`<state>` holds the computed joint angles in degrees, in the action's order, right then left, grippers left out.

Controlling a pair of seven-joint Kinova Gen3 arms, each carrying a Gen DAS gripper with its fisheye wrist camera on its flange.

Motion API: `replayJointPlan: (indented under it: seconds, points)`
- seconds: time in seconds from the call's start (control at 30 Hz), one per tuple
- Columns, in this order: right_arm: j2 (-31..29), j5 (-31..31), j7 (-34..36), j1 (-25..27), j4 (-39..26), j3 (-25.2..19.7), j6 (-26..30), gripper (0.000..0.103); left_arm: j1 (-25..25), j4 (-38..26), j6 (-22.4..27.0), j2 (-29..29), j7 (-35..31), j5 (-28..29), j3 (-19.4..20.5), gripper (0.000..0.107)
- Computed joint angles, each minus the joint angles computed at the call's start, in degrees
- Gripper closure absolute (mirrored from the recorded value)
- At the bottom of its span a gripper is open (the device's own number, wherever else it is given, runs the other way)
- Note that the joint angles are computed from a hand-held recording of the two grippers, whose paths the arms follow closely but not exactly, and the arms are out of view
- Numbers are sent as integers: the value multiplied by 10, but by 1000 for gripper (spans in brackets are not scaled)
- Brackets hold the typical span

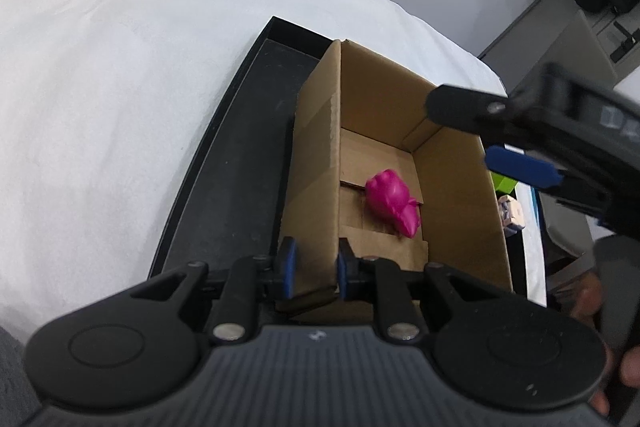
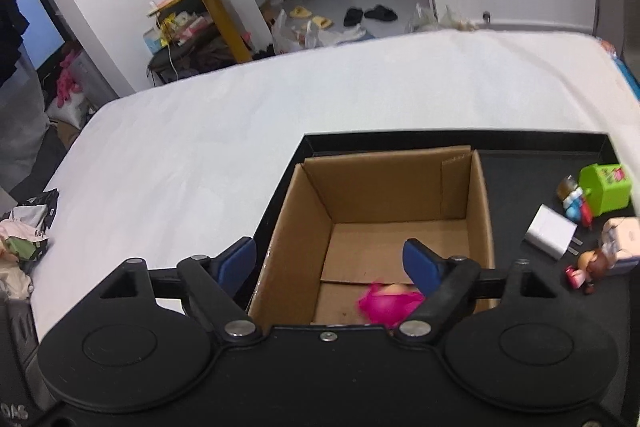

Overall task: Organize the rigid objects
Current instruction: 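Carry the pink doll with the right gripper into the cardboard box and release, then move the right gripper to the brown-haired doll and grasp it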

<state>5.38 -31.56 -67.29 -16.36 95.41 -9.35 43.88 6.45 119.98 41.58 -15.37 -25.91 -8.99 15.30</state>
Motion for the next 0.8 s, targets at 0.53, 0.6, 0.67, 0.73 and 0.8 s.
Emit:
replayJointPlan:
  seconds: [0.53, 0.6, 0.67, 0.73, 0.8]
  points:
    - [-18, -44, 65, 40, -42, 27, 76, 15, 7, -20, 24, 17, -7, -10, 1, 88]
    - [-21, -47, 71, 47, -43, 32, 84, 15, 8, -26, 34, 22, 3, -21, 7, 88]
    - [-21, -49, 77, 53, -48, 37, 97, 15, 13, -25, 30, 23, 4, -23, 3, 88]
    - [-21, -49, 82, 59, -50, 40, 105, 13, 17, -23, 27, 22, 3, -26, 2, 88]
    - [-23, -43, 84, 63, -51, 43, 109, 12, 19, -21, 25, 22, 2, -29, 1, 88]
